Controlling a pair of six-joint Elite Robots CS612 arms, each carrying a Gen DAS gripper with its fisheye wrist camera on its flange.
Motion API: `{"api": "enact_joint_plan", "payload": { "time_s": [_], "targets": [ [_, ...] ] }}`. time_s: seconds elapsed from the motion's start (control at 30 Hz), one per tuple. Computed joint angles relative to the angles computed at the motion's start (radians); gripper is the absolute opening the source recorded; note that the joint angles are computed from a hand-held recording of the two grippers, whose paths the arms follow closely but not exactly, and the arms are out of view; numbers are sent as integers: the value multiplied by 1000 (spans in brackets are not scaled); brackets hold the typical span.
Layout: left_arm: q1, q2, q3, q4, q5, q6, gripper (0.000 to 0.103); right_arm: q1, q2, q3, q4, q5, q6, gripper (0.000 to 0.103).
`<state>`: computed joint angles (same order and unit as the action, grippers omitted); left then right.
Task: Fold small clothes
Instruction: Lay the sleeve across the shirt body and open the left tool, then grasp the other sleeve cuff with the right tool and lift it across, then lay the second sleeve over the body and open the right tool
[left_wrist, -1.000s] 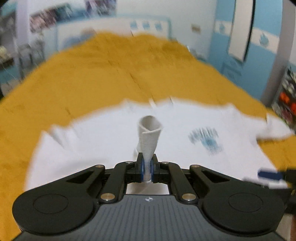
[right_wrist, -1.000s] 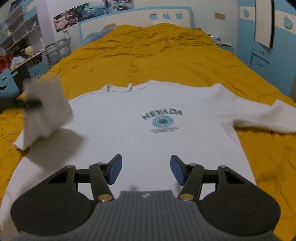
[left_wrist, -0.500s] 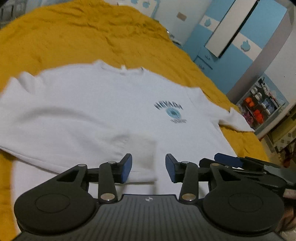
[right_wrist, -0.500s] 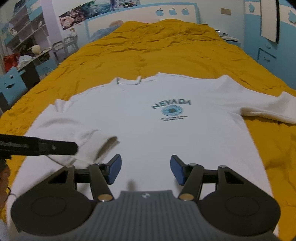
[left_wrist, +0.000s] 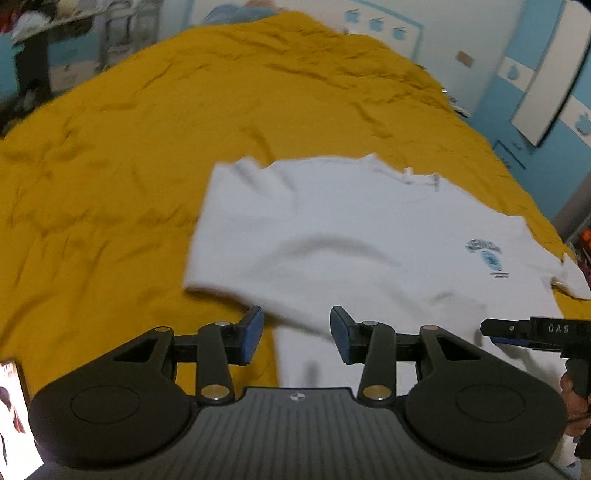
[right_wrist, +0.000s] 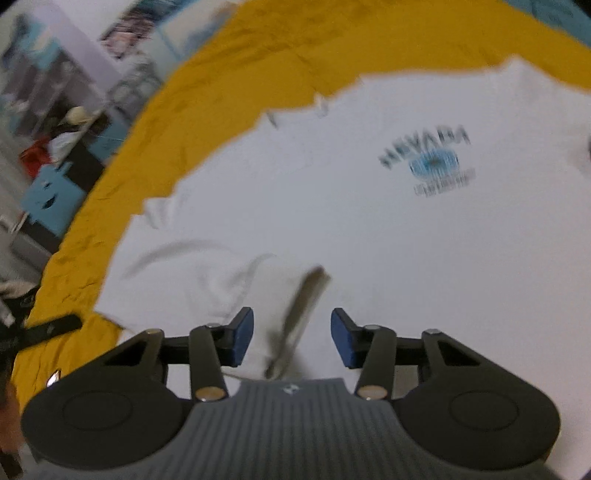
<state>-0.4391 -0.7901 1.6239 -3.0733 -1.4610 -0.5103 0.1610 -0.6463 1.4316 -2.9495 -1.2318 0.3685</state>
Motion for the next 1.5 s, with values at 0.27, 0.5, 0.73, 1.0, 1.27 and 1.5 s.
{"api": "enact_joint_plan", "payload": {
  "time_s": [0.27,0.5,0.73,1.0,1.27,1.5],
  "targets": [
    [29,48,10,-64,-86,-125,49,8,32,-65,29,41,21,1],
    [43,91,-29,-113,-104,-207,49,23,39,-187,-63,39,-71,0],
    [52,135,-74,-160,-122,-274,49,40,66,-343,-93,52,-135,0],
    [44,162,-118,-131,-91,-251,35,38,79,-438,-71,31,-167,0],
    [43,161,-120,-98,-67,-257,15,-26,67,-402,-110,-128,-140,0],
    [31,159,-135,-45,-34,-244,14,-86,84,-291,41,-322,-102,0]
  ]
}}
